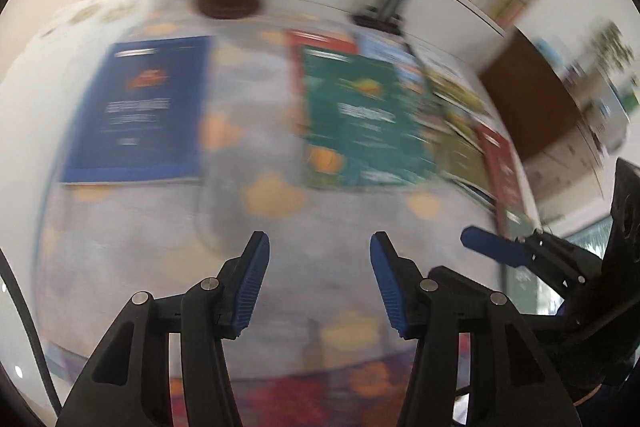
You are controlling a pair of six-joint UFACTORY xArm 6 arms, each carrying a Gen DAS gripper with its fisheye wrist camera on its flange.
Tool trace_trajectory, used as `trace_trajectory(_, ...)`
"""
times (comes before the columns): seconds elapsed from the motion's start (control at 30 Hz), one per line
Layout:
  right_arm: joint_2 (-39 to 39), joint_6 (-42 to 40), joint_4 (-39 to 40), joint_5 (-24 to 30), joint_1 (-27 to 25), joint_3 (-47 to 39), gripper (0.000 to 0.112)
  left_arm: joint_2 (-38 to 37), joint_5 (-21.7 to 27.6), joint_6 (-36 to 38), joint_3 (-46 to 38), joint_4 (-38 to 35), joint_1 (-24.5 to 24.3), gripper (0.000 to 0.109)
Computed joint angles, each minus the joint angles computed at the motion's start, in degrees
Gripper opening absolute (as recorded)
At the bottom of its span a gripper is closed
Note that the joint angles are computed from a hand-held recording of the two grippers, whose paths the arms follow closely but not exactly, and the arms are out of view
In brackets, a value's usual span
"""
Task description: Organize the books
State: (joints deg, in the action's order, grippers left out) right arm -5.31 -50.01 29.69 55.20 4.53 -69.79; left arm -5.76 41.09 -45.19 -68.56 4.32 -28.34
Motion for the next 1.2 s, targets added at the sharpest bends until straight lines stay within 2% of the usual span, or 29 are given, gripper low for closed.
trace_trajectory(0.17, -3.07, -4.76, 3.37, 3.05, -9.4, 1.03, 0.049, 7.78, 1.0, -2.53, -10.5, 1.53, -7.11, 0.05)
trace_trajectory(0.37, -4.53, -10.39, 6.24, 6.82, -20.4, 1.51, 0.05, 15.48, 3.08, -4.94, -20.23, 2.53, -12.93, 0.05)
trace_trajectory(0.5, -3.34, -11.21, 7.33, 10.21, -26.38, 0.39, 0.05, 21.35, 7.81, -3.67, -28.76, 2.04, -15.93, 0.05)
trace_trajectory(0.67, 1.14, -8.08, 10.61, 16.01, -31.66, -4.03, 0.05, 26.46, 14.48, -0.67, -37.78, 4.26, -17.84, 0.05)
trace_trajectory(0.8, 3.28, -4.97, 11.59, 16.42, -32.2, -5.91, 0.05, 26.27, 15.4, -0.49, -37.97, 4.36, -17.75, 0.051)
trace_trajectory(0.9, 3.91, -3.74, 11.31, 15.91, -31.05, -6.52, 0.05, 23.93, 13.63, -2.2, -34.12, 4.57, -16.46, 0.059)
trace_trajectory(1.2, 8.09, 1.41, 8.86, 12.31, -21.82, -10.33, 0.05, 16.02, 7.18, -2.89, -20.66, 3.01, -8.43, 0.059)
